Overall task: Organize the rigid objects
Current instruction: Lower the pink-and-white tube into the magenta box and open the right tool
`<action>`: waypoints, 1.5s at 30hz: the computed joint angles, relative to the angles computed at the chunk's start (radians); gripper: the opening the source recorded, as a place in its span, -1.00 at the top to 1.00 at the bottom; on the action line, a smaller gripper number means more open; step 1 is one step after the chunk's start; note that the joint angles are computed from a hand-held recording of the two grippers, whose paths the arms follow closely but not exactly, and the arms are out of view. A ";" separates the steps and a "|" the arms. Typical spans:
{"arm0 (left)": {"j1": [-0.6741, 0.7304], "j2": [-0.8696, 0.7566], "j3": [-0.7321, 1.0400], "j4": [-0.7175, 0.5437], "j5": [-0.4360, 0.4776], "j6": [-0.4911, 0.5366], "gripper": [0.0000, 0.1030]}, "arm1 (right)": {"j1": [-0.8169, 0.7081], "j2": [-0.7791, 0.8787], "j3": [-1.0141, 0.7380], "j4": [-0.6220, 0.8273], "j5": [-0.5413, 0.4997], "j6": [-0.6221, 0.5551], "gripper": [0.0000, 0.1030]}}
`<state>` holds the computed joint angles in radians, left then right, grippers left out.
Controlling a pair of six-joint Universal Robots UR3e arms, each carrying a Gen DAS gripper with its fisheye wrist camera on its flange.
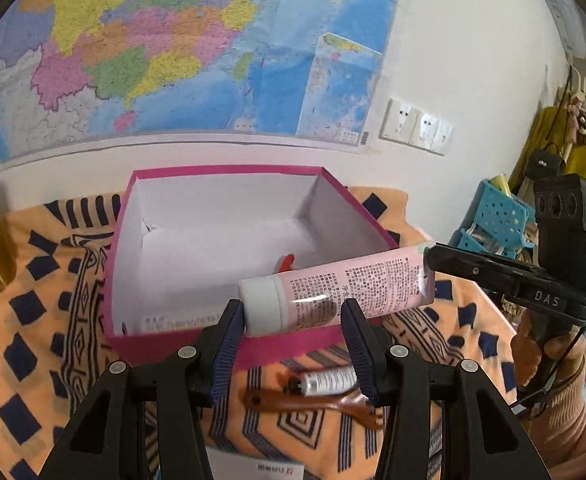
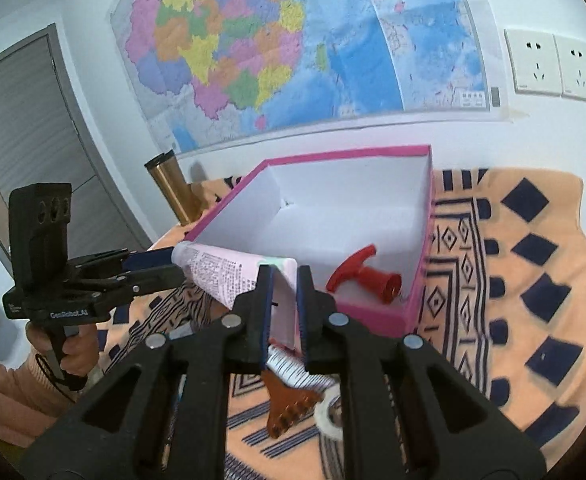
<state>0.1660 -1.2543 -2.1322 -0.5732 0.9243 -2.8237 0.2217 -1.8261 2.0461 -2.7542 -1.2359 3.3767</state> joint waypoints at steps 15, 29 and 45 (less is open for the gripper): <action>-0.106 -0.268 0.213 0.072 0.115 -0.092 0.03 | -0.105 0.138 -0.084 -0.007 0.087 -0.022 0.73; -0.147 -0.456 0.343 0.030 0.153 -0.123 0.03 | -0.086 0.244 -0.161 0.058 0.006 -0.054 0.72; -0.175 -0.522 0.395 0.024 0.204 -0.142 0.05 | 0.005 0.346 -0.257 0.100 -0.180 -0.047 0.61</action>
<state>-0.0094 -1.7763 -1.7369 -0.5488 1.1280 -2.9662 0.2263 -1.4798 1.7887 -2.6540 -1.4157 3.3301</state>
